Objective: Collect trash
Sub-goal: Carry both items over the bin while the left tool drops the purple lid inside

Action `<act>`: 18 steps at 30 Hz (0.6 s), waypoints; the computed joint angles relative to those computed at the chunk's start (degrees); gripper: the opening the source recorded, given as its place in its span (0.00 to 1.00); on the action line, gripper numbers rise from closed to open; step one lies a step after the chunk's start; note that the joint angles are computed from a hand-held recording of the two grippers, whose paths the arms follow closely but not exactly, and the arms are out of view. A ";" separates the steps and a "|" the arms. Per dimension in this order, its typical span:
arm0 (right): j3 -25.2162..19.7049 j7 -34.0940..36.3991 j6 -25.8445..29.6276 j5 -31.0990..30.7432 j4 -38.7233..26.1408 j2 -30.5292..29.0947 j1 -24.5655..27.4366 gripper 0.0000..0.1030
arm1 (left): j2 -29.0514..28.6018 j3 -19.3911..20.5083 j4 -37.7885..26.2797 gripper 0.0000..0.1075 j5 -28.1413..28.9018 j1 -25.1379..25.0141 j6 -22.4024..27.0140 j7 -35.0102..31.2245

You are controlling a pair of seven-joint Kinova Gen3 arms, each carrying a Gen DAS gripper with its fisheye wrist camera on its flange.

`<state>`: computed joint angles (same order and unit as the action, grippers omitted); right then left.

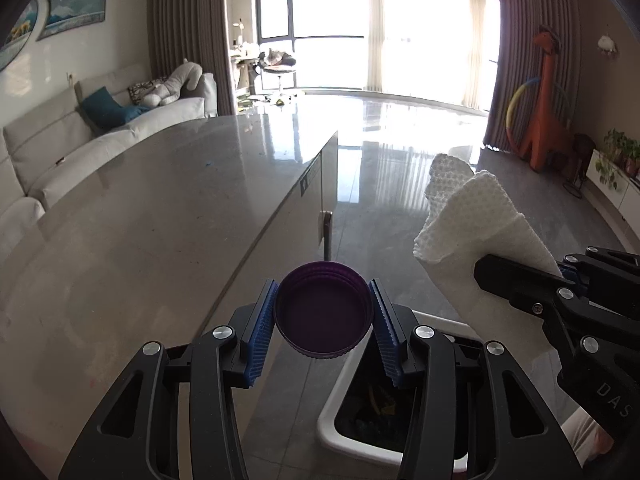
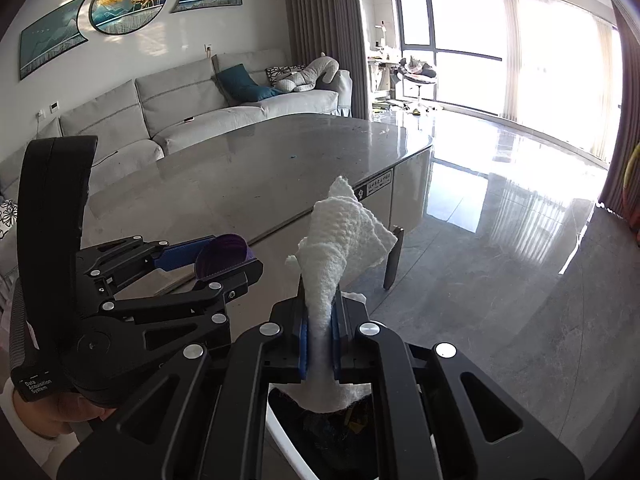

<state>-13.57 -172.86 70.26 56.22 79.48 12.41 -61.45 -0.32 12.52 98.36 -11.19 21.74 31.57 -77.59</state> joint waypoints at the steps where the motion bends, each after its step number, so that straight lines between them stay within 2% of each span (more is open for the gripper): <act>1: -0.01 -1.26 -0.03 0.06 1.14 -0.35 -0.16 0.09 | 0.49 0.18 -0.06 0.42 0.08 0.18 0.31 -0.11; 7: -0.53 -5.51 -0.01 -0.77 5.52 -0.56 0.45 0.10 | 3.46 0.18 -1.13 0.42 4.16 1.20 0.80 -5.16; 12: -0.54 -7.31 0.30 -1.70 6.64 -0.27 1.19 0.11 | 5.38 -0.07 -1.63 0.43 5.40 2.59 0.41 -7.11; 15: -0.53 -8.39 0.22 -2.58 7.64 -0.40 1.82 0.11 | 7.05 0.03 -2.67 0.43 8.82 2.04 1.28 -9.63; 18: -0.35 -7.69 1.46 -3.86 6.89 0.50 2.30 0.11 | 8.49 -0.29 -3.40 0.43 8.99 2.80 1.82 -10.00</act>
